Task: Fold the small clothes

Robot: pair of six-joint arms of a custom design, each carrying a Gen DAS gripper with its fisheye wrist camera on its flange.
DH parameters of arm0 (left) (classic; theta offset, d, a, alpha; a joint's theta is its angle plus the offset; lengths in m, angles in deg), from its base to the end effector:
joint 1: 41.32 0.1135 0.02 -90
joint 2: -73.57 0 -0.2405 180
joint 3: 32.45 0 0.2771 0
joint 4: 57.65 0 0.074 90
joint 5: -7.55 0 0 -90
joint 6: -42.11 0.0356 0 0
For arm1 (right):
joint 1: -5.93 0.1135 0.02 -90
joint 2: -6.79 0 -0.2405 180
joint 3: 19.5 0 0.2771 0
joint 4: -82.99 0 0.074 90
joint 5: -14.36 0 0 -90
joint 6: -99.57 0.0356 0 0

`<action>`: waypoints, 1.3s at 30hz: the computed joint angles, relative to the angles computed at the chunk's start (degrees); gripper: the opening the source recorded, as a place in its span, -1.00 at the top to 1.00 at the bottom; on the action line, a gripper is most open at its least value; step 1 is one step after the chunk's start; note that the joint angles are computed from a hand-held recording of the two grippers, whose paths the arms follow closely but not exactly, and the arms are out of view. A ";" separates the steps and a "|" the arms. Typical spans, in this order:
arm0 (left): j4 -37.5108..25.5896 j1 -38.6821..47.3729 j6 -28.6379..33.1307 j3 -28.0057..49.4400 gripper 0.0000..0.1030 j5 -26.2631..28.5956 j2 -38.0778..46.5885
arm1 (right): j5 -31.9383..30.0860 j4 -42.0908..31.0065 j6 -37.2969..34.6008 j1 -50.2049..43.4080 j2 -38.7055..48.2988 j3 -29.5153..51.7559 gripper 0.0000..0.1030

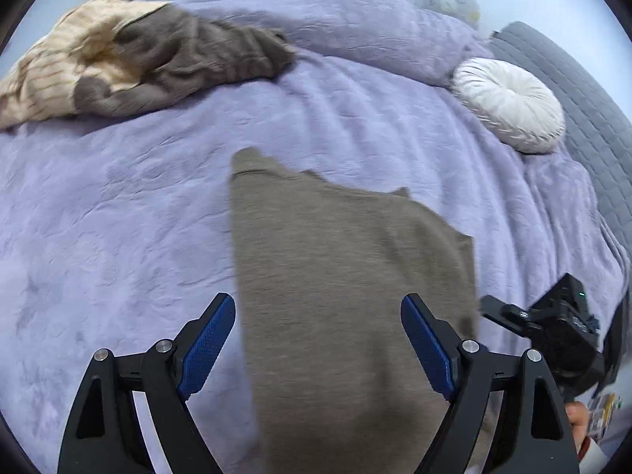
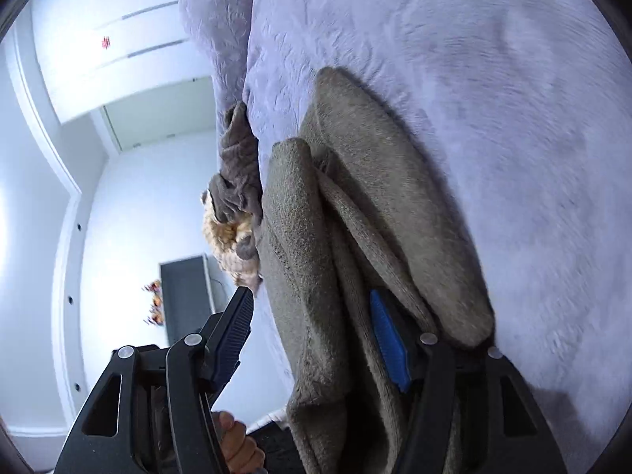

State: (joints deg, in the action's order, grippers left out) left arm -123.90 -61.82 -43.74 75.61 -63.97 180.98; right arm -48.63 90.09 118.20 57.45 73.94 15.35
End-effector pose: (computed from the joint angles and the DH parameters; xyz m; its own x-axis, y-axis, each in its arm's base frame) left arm 0.3834 -0.1554 0.2480 -0.8179 0.3791 -0.4329 0.5153 0.8172 -0.2580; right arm 0.1723 0.1907 0.1420 -0.3340 0.9366 0.1058 0.3922 0.0360 0.9192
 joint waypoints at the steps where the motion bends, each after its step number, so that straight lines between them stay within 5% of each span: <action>1: 0.75 1.55 -0.71 -0.05 -0.67 -1.51 1.10 | -3.89 -0.57 -2.33 -2.73 1.72 1.80 -0.28; 8: 4.31 4.74 -0.08 -2.20 -0.67 -4.17 4.53 | -20.01 -20.24 -19.93 -11.64 9.86 18.89 -0.19; 9: 4.88 4.53 -0.23 -2.67 -0.67 -4.51 4.50 | -21.14 -23.09 -21.60 -12.43 11.72 21.52 0.03; 10: 4.93 4.14 -0.56 -2.66 -0.67 -5.10 4.49 | -22.21 -27.37 -23.29 -13.15 14.05 25.03 0.58; 11: 4.79 3.87 -0.81 -2.48 -0.67 -5.47 4.40 | -22.97 -31.59 -24.98 -13.84 16.30 28.57 0.71; 16: 4.33 1.40 2.03 -1.51 -0.67 -3.03 2.66 | -10.51 -40.91 -31.35 -10.24 13.15 35.21 0.73; 21: 6.68 -2.84 4.93 -2.60 -0.72 -4.39 4.12 | -6.34 -47.23 -24.24 -8.44 8.24 31.04 0.73; 27: 5.63 -2.48 4.96 -1.43 -0.88 -2.68 6.42 | -5.64 -42.31 -11.24 -7.27 3.59 18.31 0.61; 39: -2.20 0.84 11.98 -4.13 -0.88 -0.84 -2.49 | -1.32 -69.30 -3.23 2.85 3.61 32.71 0.52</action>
